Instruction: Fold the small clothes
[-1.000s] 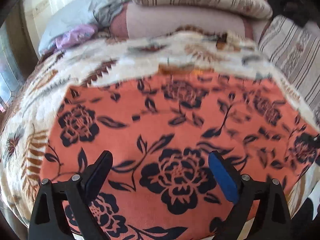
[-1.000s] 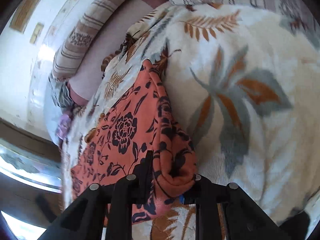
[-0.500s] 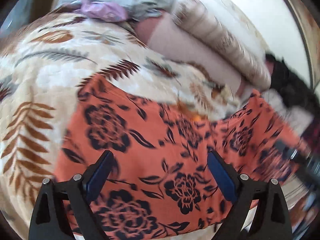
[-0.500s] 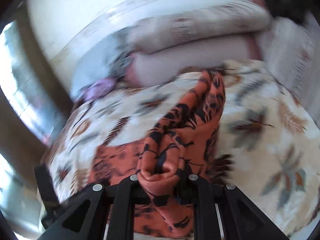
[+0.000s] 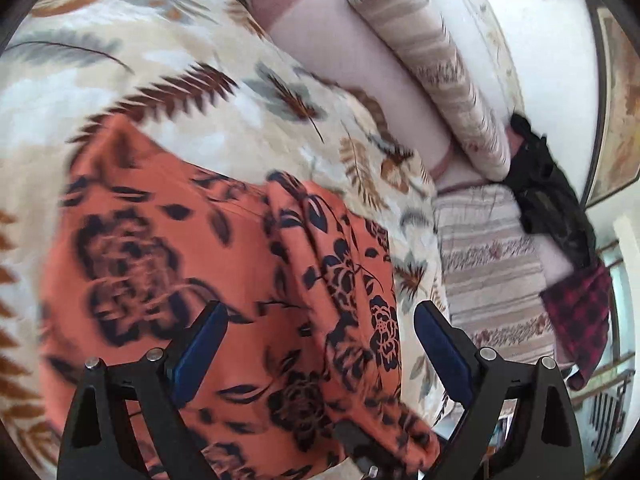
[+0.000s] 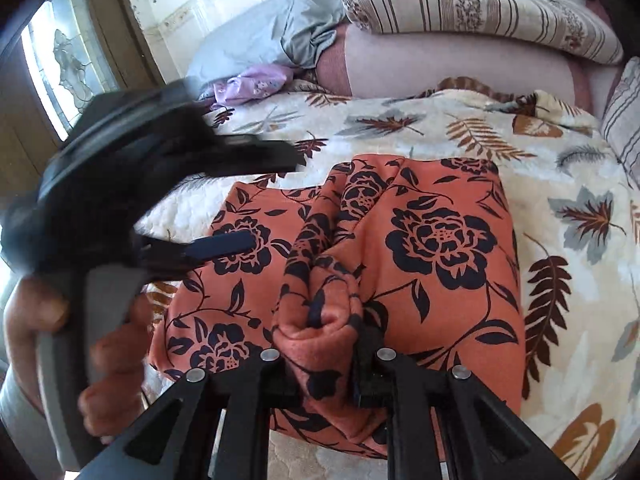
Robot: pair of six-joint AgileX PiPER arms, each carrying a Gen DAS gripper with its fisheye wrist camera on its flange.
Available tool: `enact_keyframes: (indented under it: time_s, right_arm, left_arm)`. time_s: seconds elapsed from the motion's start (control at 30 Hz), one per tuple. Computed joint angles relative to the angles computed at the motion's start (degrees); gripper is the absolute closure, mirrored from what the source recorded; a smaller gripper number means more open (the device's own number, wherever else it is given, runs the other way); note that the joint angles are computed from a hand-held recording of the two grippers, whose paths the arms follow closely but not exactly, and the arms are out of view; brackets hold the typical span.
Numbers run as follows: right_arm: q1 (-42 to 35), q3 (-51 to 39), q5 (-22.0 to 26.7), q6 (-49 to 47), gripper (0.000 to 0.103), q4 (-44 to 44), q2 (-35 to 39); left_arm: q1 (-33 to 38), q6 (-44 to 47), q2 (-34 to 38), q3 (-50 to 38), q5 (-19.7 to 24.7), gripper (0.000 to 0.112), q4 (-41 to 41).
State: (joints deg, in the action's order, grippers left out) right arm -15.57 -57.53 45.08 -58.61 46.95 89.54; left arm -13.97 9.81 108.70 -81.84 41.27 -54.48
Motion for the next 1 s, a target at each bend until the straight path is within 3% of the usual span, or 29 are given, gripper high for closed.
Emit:
enact_keyframes:
  time_s: [0.1,0.13,0.2,0.27,0.4,0.53,0.63,0.7,0.77,0.9,1.0]
  right_arm:
    - [-0.7,1.87,-0.11,-2.29,0.087,0.96,-0.66]
    - [-0.94,2.57,-0.16,-3.19,0.087,1.09,-0.82]
    - [-1.36,3.32,0.24,-4.41,0.087,0.84,-1.52]
    - [-2.1,2.88,1.23,-5.01,0.087,0.75,-2.93]
    - [-1.85,-0.21,5.64,-3.75,0.087,2.74,-5.69]
    - [4.55,-0.79,6.5,-0.78,0.087,3.74,-6.3]
    - [13.08,-0.18,2.29,3.86,0.088,1.66,-0.92]
    - [18.63,-0.24,-0.12,8.8,0.087,-2.45,3.65]
    - [20.24,1.29,-2.35,8.95,0.087,-3.18,1.55]
    - [19.55,-1.25,1.5,11.57,0.087,-2.79,-2.8]
    - [20.91,-0.19,1.45,12.07,0.087,-2.06,-4.87]
  left_arm:
    - [-3.37,-12.4,8.83,-14.1,6.26,0.019,12.47]
    - [-4.26,-15.47,10.71,-17.24,7.27,0.025,15.56]
    - [-5.46,-18.23,13.82,-23.87,11.46,0.096,20.38]
    - [-5.35,-15.85,12.56,-24.71,11.47,0.095,20.1]
    - [-2.77,-1.28,4.41,-18.88,8.47,0.096,16.83]
    - [5.15,8.64,3.09,-14.64,11.07,0.096,14.58]
    - [9.99,6.24,8.26,-12.8,12.69,0.096,18.55]
    - [12.62,10.67,9.3,-9.59,12.02,0.096,13.82]
    - [13.21,14.32,6.98,-7.53,10.89,0.096,11.12]
    - [12.9,19.28,2.65,-6.54,9.27,0.097,9.84]
    - [15.04,23.13,1.0,-2.36,7.9,0.097,7.07]
